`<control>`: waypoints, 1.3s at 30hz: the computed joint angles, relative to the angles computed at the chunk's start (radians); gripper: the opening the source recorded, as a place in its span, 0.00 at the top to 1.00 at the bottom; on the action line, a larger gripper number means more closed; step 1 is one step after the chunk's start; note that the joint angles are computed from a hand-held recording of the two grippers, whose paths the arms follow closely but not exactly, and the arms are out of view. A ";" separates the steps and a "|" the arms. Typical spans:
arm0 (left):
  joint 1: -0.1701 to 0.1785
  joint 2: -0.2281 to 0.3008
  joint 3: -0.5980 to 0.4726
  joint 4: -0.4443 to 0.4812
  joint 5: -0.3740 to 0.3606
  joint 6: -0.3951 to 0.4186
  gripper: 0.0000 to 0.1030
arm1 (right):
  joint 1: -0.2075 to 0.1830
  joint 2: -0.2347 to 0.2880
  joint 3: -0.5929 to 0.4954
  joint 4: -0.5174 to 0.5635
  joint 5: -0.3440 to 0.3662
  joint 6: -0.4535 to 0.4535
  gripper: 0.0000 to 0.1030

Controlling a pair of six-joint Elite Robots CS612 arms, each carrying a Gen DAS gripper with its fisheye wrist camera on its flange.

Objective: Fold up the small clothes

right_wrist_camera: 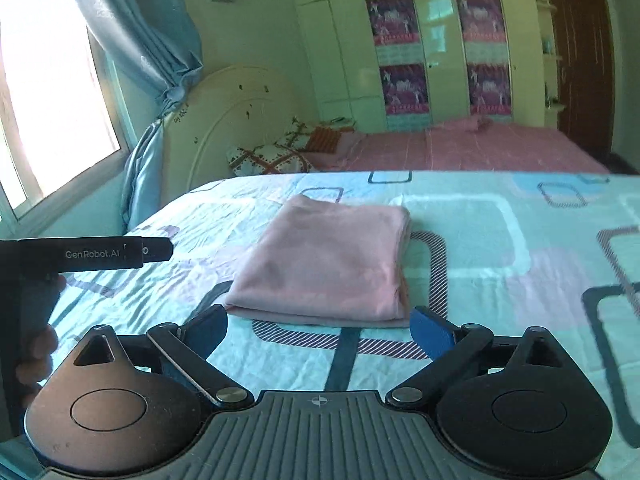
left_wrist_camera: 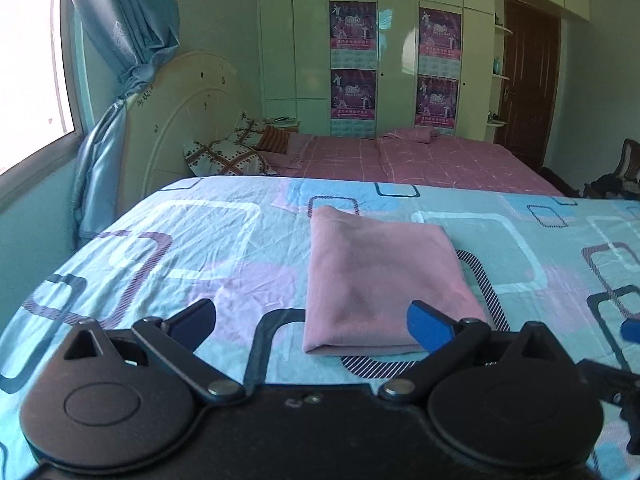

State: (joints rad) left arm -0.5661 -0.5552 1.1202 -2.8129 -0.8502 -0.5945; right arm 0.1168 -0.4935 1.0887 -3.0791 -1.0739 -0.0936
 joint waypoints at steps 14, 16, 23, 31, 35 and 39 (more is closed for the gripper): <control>-0.101 -0.134 0.194 0.099 0.054 -0.228 0.01 | -0.012 -0.127 0.290 -0.345 -0.191 0.060 0.00; -0.113 -0.146 0.212 0.092 0.068 -0.235 0.01 | -0.019 -0.142 0.318 -0.374 -0.182 0.067 0.00; -0.139 -0.169 0.247 0.069 0.113 -0.246 0.01 | -0.031 -0.173 0.379 -0.431 -0.156 0.073 0.00; -0.152 -0.185 0.277 0.043 0.135 -0.245 0.01 | -0.038 -0.196 0.426 -0.474 -0.150 0.079 0.00; -0.155 -0.191 0.290 0.037 0.140 -0.250 0.01 | -0.039 -0.201 0.438 -0.481 -0.148 0.084 0.00; -0.158 -0.195 0.299 0.038 0.151 -0.255 0.01 | -0.038 -0.204 0.448 -0.483 -0.144 0.083 0.00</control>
State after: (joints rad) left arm -0.7237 -0.7502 1.4191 -2.7750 -0.6997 -0.8494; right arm 0.0784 -0.6978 1.5364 -3.5617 -1.2174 -0.0107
